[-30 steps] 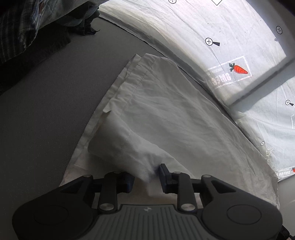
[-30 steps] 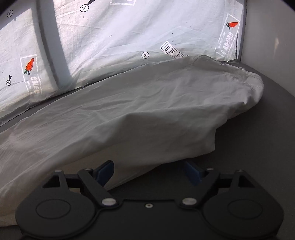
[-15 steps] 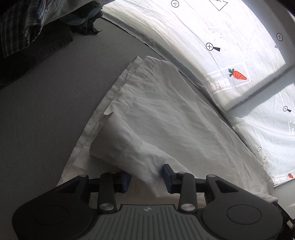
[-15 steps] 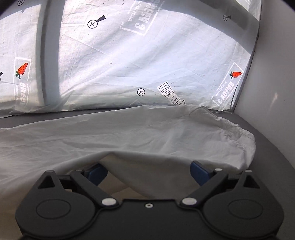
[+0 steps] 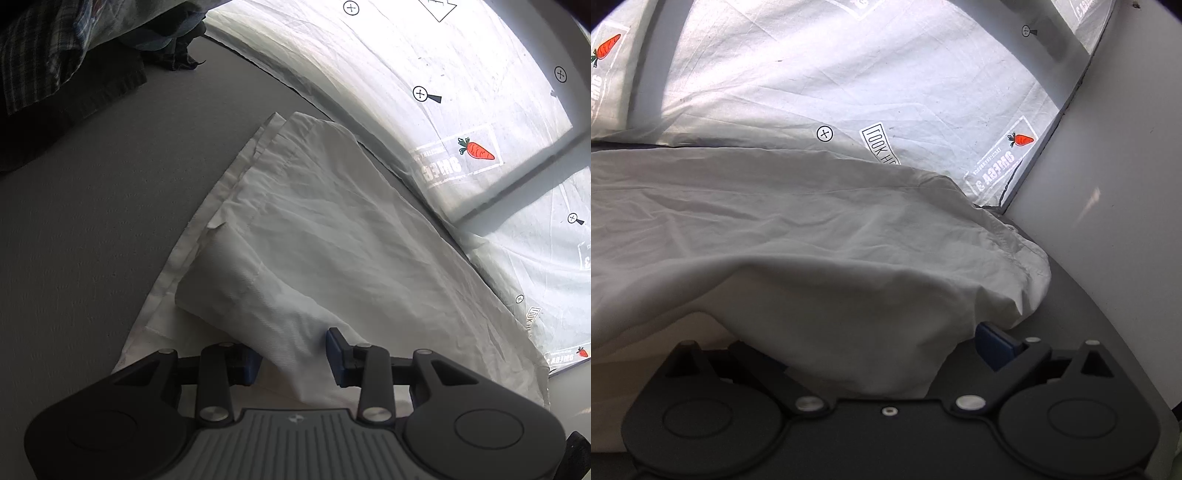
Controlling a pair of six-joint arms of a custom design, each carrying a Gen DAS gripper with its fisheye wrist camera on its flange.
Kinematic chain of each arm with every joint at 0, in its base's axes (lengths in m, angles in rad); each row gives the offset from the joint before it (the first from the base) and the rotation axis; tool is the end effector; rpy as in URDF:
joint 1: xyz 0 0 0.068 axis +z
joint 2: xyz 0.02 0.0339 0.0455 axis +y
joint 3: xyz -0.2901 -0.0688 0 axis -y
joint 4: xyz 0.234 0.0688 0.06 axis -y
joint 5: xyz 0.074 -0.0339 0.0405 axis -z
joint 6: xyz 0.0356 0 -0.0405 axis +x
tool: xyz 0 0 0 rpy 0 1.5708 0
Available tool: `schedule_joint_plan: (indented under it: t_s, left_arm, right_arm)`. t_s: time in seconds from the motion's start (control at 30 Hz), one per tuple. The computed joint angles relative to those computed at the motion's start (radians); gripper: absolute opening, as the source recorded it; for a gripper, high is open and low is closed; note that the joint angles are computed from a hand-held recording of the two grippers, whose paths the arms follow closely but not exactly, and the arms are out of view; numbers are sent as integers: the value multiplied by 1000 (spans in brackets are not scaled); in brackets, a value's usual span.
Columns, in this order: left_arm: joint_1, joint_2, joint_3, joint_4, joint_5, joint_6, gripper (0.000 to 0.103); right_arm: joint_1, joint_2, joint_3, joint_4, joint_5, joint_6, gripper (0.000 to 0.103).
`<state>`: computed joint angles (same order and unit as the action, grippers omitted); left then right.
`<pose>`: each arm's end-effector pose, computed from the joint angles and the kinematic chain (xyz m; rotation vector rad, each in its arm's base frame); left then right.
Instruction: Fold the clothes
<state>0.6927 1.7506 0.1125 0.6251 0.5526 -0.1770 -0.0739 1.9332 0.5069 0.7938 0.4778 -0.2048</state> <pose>0.1437 0.0950 0.0729 -0.8438 2.2845 -0.4883 0.2991 -0.0386 0.0994 0.1264 2.1995 -0.6813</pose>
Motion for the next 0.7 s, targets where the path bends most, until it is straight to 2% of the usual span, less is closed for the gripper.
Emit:
schedule_joint_plan:
  t_s: [0.13, 0.23, 0.33, 0.47, 0.6, 0.63, 0.67, 0.7]
  left_arm:
    - [24, 22, -11, 33, 26, 0, 39]
    - [40, 35, -15, 50, 44, -11, 39]
    - [57, 55, -23, 78, 63, -22, 39]
    - [70, 73, -28, 102, 79, -29, 39]
    - [81, 71, -19, 80, 90, -31, 39]
    - [77, 62, -16, 68, 84, -35, 39]
    - [71, 51, -15, 56, 75, -39, 39]
    - [55, 32, -16, 44, 55, -39, 39]
  right_arm:
    - [-45, 47, 53, -33, -22, -6, 102]
    - [-93, 26, 15, -16, -82, -2, 103]
    - [-112, -18, -70, 58, -79, -110, 103]
    - [-171, -79, -184, 156, -138, -226, 103]
    - [-196, -85, -214, 148, -47, -296, 102]
    - [-223, -82, -227, 161, -58, -286, 101]
    - [-259, -121, -228, 108, -113, -244, 100]
    - [-286, -179, -216, 11, -163, -196, 93]
